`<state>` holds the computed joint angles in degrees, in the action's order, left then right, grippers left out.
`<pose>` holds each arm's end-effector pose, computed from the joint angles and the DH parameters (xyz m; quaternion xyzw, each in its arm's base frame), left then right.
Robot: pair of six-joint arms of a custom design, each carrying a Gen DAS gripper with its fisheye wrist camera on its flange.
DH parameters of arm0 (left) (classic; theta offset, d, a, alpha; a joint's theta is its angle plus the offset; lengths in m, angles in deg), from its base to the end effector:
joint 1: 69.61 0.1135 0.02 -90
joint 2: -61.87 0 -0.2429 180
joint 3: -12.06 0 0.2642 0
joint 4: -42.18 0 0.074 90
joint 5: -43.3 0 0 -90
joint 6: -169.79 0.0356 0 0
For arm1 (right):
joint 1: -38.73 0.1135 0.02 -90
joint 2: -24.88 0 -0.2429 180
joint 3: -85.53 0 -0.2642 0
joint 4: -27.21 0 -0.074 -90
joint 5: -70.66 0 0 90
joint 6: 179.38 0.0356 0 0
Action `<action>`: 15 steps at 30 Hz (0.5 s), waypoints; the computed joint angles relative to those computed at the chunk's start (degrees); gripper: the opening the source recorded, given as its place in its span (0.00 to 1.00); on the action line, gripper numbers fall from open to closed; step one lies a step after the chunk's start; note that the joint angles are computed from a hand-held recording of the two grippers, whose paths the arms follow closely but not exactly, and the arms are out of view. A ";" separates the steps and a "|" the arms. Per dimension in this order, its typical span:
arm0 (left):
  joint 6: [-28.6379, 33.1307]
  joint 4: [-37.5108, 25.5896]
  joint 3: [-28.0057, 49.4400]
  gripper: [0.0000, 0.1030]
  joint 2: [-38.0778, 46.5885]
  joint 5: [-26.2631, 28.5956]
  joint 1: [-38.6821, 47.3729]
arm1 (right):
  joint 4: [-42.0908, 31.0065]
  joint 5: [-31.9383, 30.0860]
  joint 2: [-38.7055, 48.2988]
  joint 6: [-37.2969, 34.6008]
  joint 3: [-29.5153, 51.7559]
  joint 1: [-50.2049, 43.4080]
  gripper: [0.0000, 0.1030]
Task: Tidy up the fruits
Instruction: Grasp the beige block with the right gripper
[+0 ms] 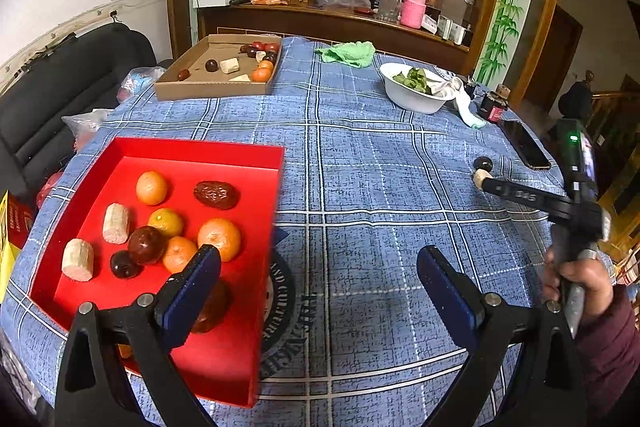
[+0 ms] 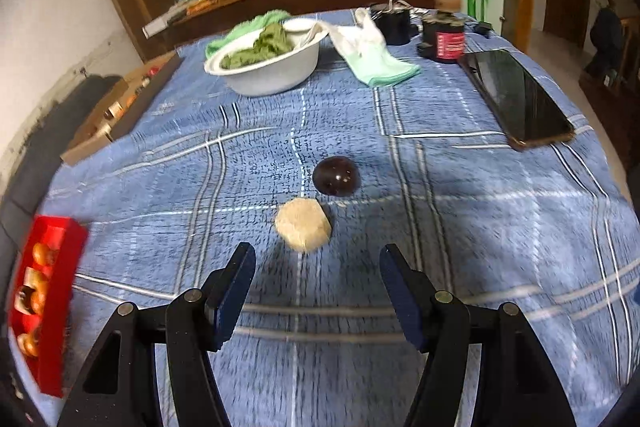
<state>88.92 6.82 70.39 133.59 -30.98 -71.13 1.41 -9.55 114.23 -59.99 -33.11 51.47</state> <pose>0.2719 -0.0169 0.2016 0.1340 0.9186 -0.1045 0.3567 0.3086 0.0636 0.1444 0.1634 0.9332 0.0356 0.3181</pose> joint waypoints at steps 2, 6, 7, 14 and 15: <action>-0.34 0.01 0.36 0.95 0.77 -0.72 -1.07 | 0.01 1.02 2.46 -1.01 1.63 0.32 0.67; -0.71 0.10 1.10 0.95 2.26 -2.26 -3.51 | 0.39 3.01 4.34 -2.54 3.08 1.32 0.61; -0.78 -0.10 1.21 0.95 2.49 -2.26 -3.98 | 0.40 3.51 4.36 -2.51 3.03 1.51 0.59; -2.37 -1.36 0.84 0.95 3.02 -1.04 -6.30 | 0.89 4.91 4.02 -2.29 2.48 2.11 0.30; -2.36 -1.53 0.75 0.95 2.67 -1.20 -6.62 | 0.69 5.49 4.16 -2.49 2.65 2.37 0.30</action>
<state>86.55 5.29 71.14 136.27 -32.18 -77.76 2.09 -4.06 118.40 -62.48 -30.47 53.84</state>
